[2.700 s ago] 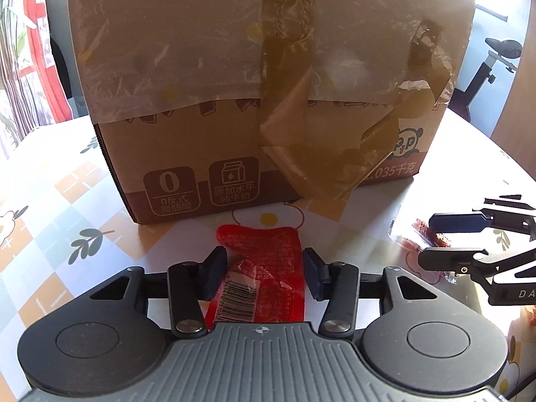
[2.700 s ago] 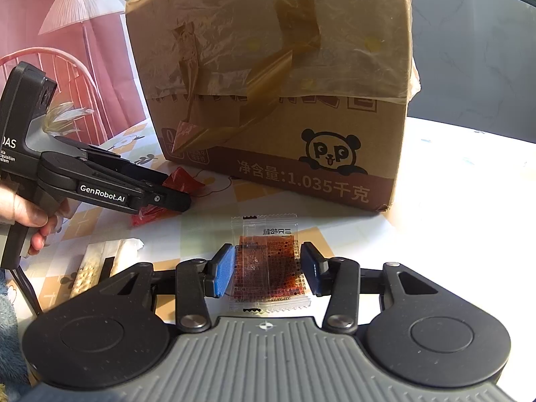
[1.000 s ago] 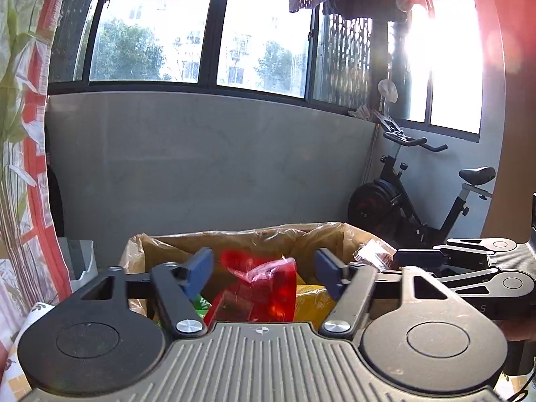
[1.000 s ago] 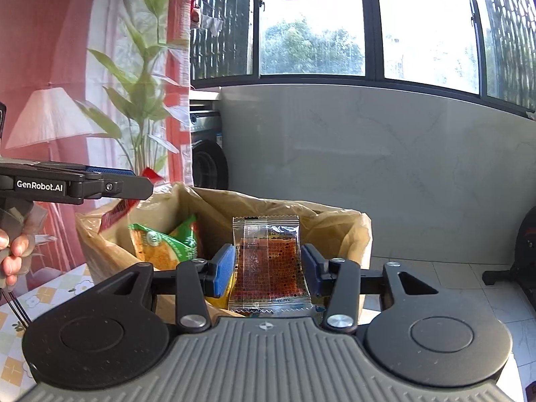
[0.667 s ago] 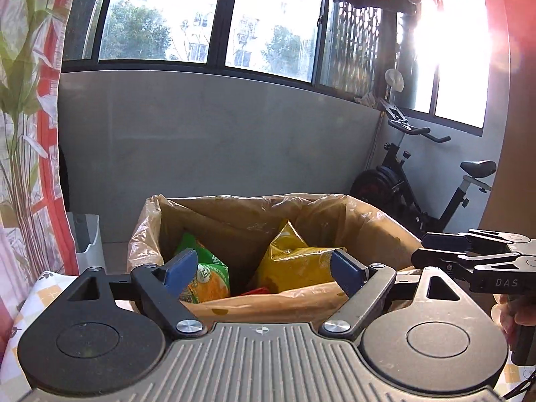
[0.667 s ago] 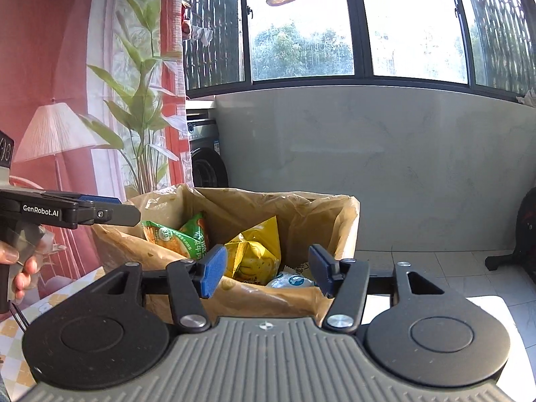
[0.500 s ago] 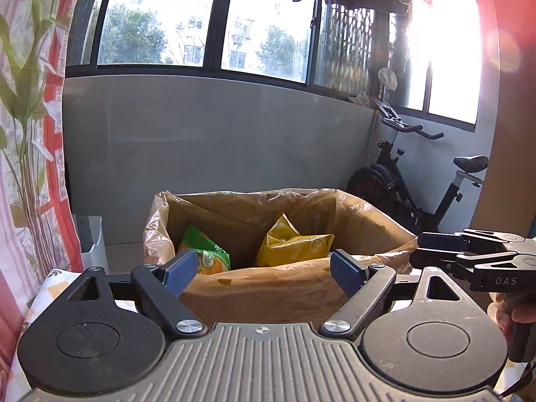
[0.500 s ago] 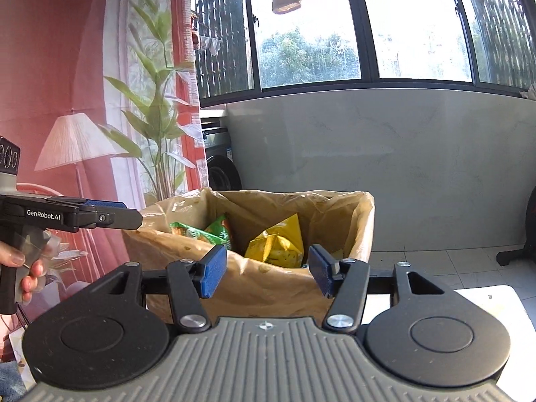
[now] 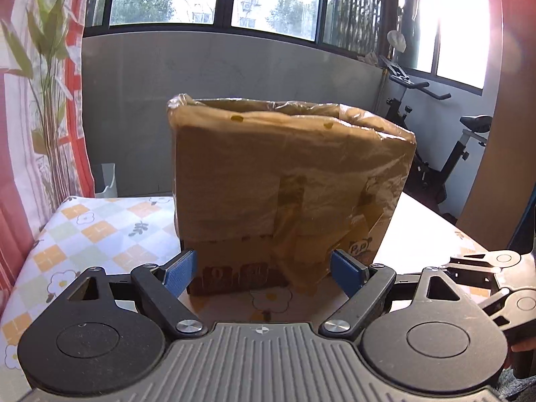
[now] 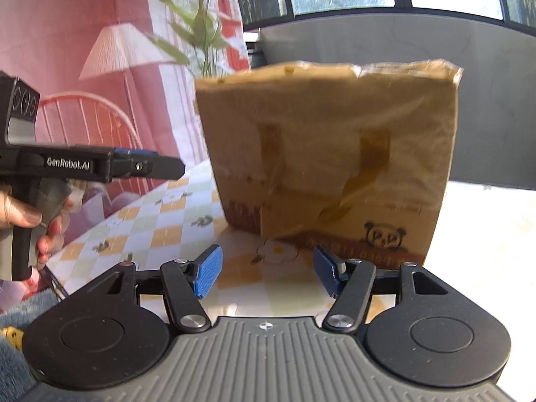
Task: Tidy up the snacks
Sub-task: 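Move both open tools back down to the white cracker packet on the table, then grasp the white cracker packet with the left tool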
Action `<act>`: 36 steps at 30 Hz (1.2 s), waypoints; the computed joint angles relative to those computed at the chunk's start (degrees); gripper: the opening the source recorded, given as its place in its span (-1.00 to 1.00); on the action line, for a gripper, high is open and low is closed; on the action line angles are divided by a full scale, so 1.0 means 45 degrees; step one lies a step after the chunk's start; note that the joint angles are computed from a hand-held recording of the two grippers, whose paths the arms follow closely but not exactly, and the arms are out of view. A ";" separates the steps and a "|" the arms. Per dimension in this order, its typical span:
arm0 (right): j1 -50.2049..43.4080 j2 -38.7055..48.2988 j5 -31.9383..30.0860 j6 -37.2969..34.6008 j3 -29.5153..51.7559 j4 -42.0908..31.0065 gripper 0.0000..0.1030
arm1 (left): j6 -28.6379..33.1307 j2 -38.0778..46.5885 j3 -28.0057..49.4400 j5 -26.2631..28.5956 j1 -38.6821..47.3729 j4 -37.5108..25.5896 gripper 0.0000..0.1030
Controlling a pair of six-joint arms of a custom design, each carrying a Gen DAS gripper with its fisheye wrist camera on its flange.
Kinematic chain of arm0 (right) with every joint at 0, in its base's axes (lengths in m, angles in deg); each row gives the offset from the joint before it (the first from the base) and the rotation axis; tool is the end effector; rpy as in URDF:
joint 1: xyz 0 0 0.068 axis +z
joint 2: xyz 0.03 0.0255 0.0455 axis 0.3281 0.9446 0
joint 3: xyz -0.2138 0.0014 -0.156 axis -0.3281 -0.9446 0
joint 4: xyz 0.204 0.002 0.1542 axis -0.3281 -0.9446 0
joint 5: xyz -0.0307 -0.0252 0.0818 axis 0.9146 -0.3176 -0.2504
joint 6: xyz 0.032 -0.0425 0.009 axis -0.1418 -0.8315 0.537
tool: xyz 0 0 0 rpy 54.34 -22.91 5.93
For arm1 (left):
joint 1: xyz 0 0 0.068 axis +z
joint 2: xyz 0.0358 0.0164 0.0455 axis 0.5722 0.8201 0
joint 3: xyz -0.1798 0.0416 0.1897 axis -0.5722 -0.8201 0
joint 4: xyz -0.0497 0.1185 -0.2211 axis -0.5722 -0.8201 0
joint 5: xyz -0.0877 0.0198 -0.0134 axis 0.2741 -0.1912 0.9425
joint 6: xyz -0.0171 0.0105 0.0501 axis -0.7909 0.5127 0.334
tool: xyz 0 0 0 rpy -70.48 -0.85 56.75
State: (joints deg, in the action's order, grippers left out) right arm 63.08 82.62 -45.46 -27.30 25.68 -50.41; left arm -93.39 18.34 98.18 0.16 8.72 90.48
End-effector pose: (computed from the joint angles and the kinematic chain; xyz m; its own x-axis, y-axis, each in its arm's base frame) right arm 0.1241 0.1103 0.1599 -0.5323 -0.1038 -0.8401 -0.4261 0.8904 0.1600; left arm 0.1890 -0.0944 0.1480 -0.4666 0.1588 -0.8701 0.4397 0.8952 -0.0724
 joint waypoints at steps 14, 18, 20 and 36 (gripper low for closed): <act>0.1109 0.4366 -0.1016 -0.0353 0.0479 0.0376 0.43 | -0.1147 0.0254 -0.1568 -0.0473 -0.0323 0.1024 0.71; 0.0701 0.4382 -0.1340 -0.0786 0.0225 0.0499 0.46 | -0.1541 0.0916 -0.1805 -0.0493 -0.0702 0.1699 0.71; 0.0569 0.4312 -0.1172 -0.0887 0.0218 0.0355 0.47 | -0.1762 0.1334 -0.1906 -0.0293 -0.0780 0.2134 0.71; -0.0634 0.3476 -0.1153 -0.1016 -0.0433 0.0517 0.14 | -0.3302 0.5462 -0.1571 0.1646 -0.1160 0.4887 0.56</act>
State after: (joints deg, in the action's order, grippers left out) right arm 60.22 98.26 -50.64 -31.87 23.73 -48.09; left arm -108.25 42.91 91.11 7.56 3.50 112.47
